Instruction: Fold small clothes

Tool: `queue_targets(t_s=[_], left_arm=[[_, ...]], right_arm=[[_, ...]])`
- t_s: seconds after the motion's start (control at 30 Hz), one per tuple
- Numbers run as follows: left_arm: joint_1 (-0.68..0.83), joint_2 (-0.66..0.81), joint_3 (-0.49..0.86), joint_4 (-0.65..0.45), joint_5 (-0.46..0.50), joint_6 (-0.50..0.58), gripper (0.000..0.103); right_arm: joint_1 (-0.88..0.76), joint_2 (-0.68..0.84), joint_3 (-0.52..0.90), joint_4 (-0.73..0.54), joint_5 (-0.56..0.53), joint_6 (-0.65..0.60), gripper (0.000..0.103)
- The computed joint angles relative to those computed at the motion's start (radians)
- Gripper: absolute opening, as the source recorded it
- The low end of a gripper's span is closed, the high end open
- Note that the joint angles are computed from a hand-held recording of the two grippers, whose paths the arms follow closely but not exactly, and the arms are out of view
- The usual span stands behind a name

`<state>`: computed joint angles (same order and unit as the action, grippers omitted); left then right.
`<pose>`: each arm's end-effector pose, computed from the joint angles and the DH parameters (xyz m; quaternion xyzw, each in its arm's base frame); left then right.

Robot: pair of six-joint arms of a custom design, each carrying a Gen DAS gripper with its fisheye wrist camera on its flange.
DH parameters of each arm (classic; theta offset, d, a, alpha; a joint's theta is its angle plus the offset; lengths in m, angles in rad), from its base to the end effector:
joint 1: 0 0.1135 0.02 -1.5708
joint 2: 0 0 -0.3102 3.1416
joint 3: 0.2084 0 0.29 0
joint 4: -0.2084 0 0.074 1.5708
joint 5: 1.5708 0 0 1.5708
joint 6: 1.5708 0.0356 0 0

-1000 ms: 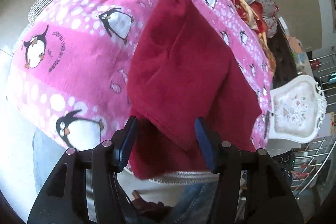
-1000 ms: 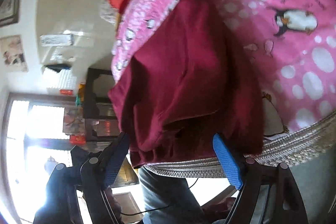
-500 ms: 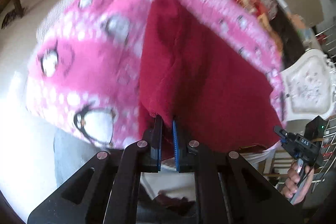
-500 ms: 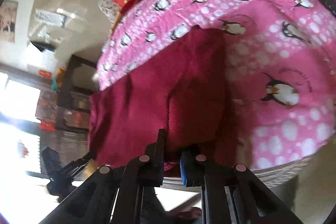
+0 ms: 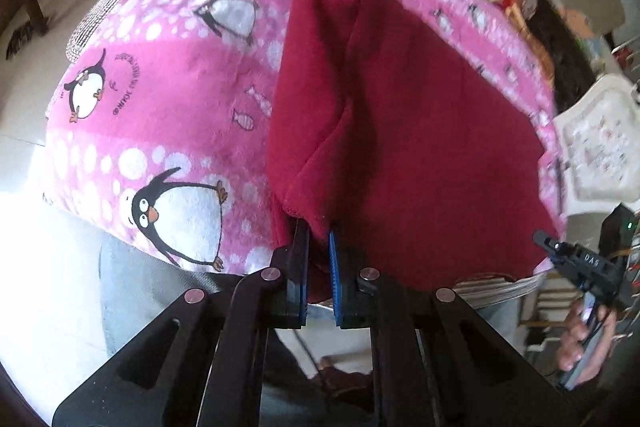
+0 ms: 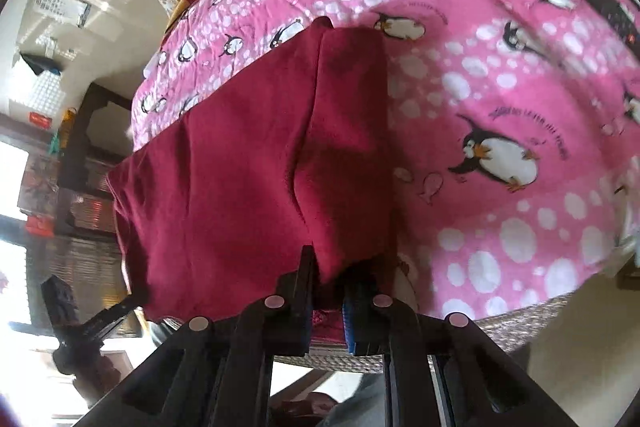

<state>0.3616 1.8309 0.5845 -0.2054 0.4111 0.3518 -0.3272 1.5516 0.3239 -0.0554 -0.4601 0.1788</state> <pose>0.2480 0.0786 0.0576 0.0074 0.9773 -0.1706 0.1257 0.1907 -0.0480 0.0751 0.2096 0.9411 0.2147 0.1559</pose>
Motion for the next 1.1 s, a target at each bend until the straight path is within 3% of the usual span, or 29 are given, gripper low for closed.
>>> queue_targets(t_s=[0.13,0.2,0.23,0.3,0.33,0.37,0.47,0.57,0.73,0.8,0.93,1.0,1.1], left_arm=[[-0.022,-0.054,-0.037,0.029,-0.019,-0.007,0.011],[-0.004,-0.080,-0.042,0.005,-0.004,0.021,0.011],[0.015,-0.086,-0.037,-0.014,0.013,0.037,0.012],[0.068,-0.108,-0.031,-0.048,0.051,0.064,0.018],[0.085,-0.114,-0.029,-0.052,0.056,0.065,0.023],[0.102,-0.119,-0.029,-0.052,0.060,0.061,0.025],[0.104,-0.082,-0.015,-0.045,0.067,0.043,0.031],[0.079,-0.035,-0.003,-0.023,0.068,0.032,0.031],[0.045,0.040,0.002,0.042,0.038,0.003,0.031],[0.065,0.045,-0.002,0.051,0.059,0.001,0.031],[0.136,0.074,0.001,0.047,0.147,0.009,0.031],[0.117,0.093,0.012,0.045,0.128,0.025,0.031],[0.101,0.116,0.040,0.019,0.127,0.039,0.022]], right_arm=[[0.008,0.167,0.021,0.067,0.025,0.001,0.011],[0.019,0.107,0.006,0.049,0.043,-0.004,0.011],[0.023,0.067,0.002,0.020,0.052,-0.014,0.017],[0.041,-0.031,-0.001,-0.056,0.089,-0.013,0.039],[0.054,-0.092,-0.005,-0.091,0.108,-0.010,0.059],[0.074,-0.182,-0.013,-0.133,0.128,-0.004,0.066],[0.141,-0.336,0.007,-0.233,0.150,0.014,0.067],[0.195,-0.352,0.056,-0.260,0.042,0.010,0.069],[0.359,-0.106,0.199,-0.139,-0.167,0.079,0.070],[0.441,0.003,0.284,-0.121,-0.194,0.123,0.070],[0.597,0.203,0.500,-0.200,-0.189,0.128,0.074],[0.663,0.311,0.630,-0.271,-0.186,0.102,0.074],[0.723,0.463,0.807,-0.384,-0.205,0.085,0.075]])
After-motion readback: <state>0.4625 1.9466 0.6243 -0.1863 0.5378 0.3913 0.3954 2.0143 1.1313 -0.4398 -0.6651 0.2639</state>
